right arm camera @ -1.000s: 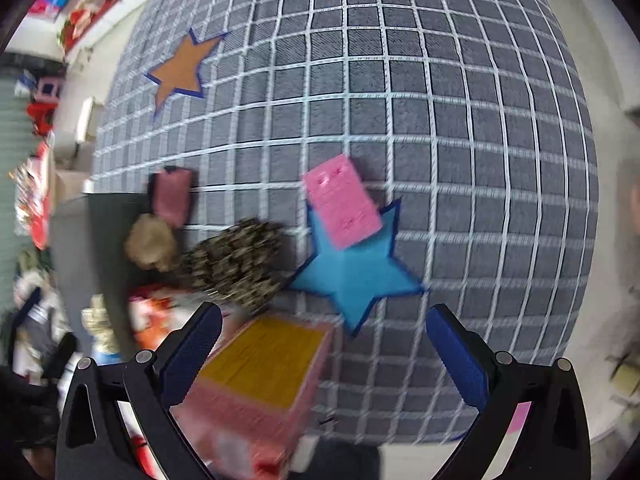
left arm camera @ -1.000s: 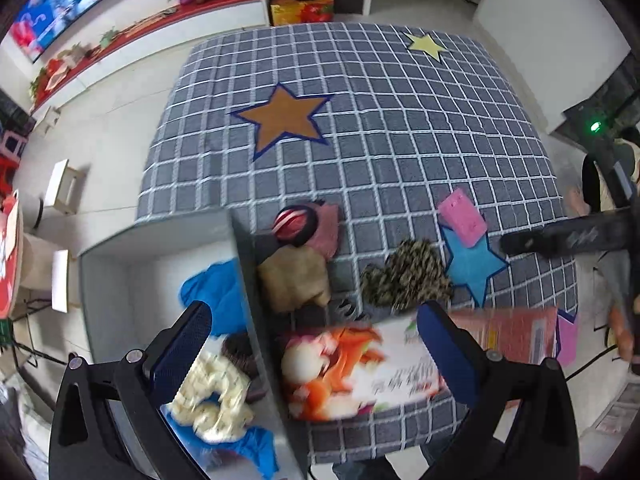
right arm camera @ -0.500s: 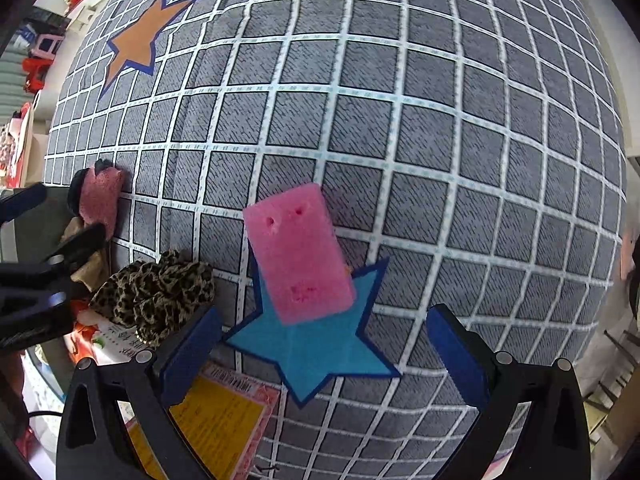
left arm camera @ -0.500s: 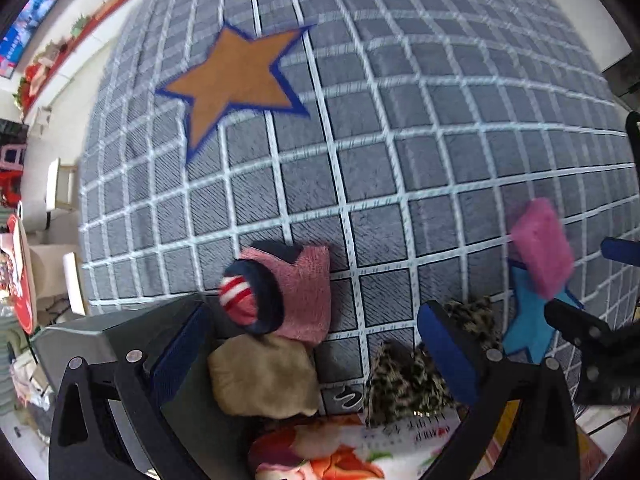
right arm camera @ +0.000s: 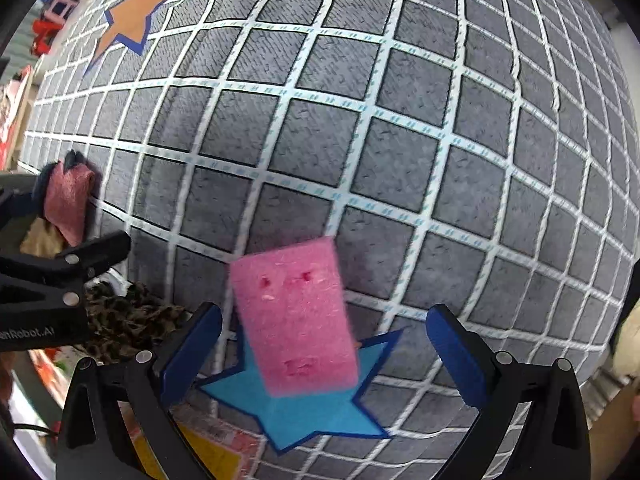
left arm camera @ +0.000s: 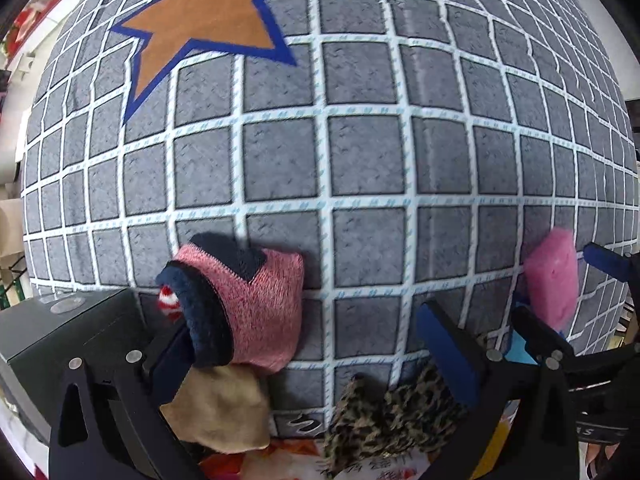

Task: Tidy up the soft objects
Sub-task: 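Grasp the pink sponge with the right tool while the left tool grasps the pink-and-navy knitted cuff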

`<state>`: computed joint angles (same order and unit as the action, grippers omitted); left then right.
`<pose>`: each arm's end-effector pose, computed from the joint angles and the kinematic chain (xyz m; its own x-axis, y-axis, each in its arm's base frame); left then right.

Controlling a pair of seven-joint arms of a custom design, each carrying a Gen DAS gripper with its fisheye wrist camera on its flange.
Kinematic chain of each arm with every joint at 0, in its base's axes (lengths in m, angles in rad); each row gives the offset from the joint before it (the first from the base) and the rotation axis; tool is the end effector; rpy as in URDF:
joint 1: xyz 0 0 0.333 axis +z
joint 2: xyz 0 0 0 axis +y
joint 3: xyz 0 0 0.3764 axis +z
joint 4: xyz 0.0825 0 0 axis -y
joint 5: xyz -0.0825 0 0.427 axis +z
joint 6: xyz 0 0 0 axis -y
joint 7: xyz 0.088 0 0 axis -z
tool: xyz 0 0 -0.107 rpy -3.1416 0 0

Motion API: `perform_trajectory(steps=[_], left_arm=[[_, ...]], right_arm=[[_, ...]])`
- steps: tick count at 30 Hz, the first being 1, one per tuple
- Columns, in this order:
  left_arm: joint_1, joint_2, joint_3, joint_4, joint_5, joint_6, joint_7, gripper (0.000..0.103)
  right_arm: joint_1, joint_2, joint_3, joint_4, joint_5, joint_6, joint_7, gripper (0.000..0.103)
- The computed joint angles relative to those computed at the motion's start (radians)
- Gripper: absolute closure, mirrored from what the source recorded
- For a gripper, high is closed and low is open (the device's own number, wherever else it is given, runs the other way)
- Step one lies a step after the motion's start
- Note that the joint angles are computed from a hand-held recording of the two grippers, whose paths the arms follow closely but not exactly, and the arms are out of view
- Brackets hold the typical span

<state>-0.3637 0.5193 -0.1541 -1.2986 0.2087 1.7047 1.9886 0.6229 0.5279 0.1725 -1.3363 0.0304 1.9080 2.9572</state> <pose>0.6894 -0.3393 0.4821 -0.8194 -0.5687 -0.0713 -0.5725 0.8061 0.1501 0.5694 0.5407 0.4738 -0.5871 -0.8065 -0.0694 -0.8083 0.5794 0.1045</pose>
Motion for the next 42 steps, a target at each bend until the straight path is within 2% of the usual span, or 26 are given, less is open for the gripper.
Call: perform_trajectory(steps=[2, 7, 10, 12, 14, 17, 24, 27, 30, 33, 34, 39, 42], left_arm=[[-0.007, 0.002, -0.008, -0.002, -0.012, 0.014, -0.013, 0.0], [0.015, -0.013, -0.053, 0.0, -0.132, 0.029, 0.062, 0.0], [0.01, -0.048, -0.047, -0.037, -0.127, 0.11, 0.085, 0.0], [0.002, -0.048, -0.038, -0.035, -0.109, 0.13, 0.08, 0.0], [-0.008, -0.023, -0.025, -0.004, -0.081, 0.117, 0.068, 0.0], [-0.013, 0.018, -0.005, 0.041, -0.052, 0.096, 0.045, 0.0], [0.0, 0.044, 0.006, 0.01, -0.016, 0.138, 0.052, 0.0], [0.006, 0.042, 0.01, -0.022, -0.01, 0.164, 0.055, 0.0], [0.015, 0.054, 0.008, -0.013, -0.018, 0.167, 0.069, 0.0], [0.014, 0.097, 0.012, 0.007, -0.018, 0.187, 0.071, 0.0], [0.011, 0.099, 0.013, 0.004, -0.017, 0.192, 0.067, 0.0], [-0.007, 0.087, 0.01, -0.01, -0.018, 0.198, 0.042, 0.0], [0.002, 0.051, 0.005, -0.032, -0.027, 0.199, 0.049, 0.0]], right_arm=[[0.002, 0.004, -0.005, 0.003, -0.006, -0.05, 0.01, 0.0], [-0.024, -0.159, -0.004, -0.259, 0.04, 0.061, 0.129, 0.0], [-0.037, -0.238, 0.003, -0.372, 0.05, 0.128, 0.179, 0.0], [-0.037, -0.268, 0.006, -0.407, 0.022, 0.175, 0.195, 0.0], [-0.039, -0.262, 0.008, -0.383, -0.016, 0.167, 0.175, 0.0], [-0.046, -0.193, 0.01, -0.271, -0.056, 0.083, 0.079, 0.0], [-0.056, -0.108, 0.005, -0.176, -0.048, 0.025, -0.055, 0.0], [-0.049, -0.106, 0.004, -0.179, -0.055, 0.039, -0.083, 0.0], [-0.008, -0.101, 0.012, -0.163, -0.059, 0.03, -0.041, 0.0], [-0.01, -0.087, 0.018, -0.151, -0.018, 0.027, -0.03, 0.0], [-0.029, -0.103, 0.019, -0.175, 0.008, 0.041, -0.011, 0.0], [-0.016, -0.285, -0.021, -0.45, 0.046, 0.343, 0.421, 0.0], [-0.023, -0.3, -0.011, -0.492, 0.038, 0.409, 0.567, 0.0]])
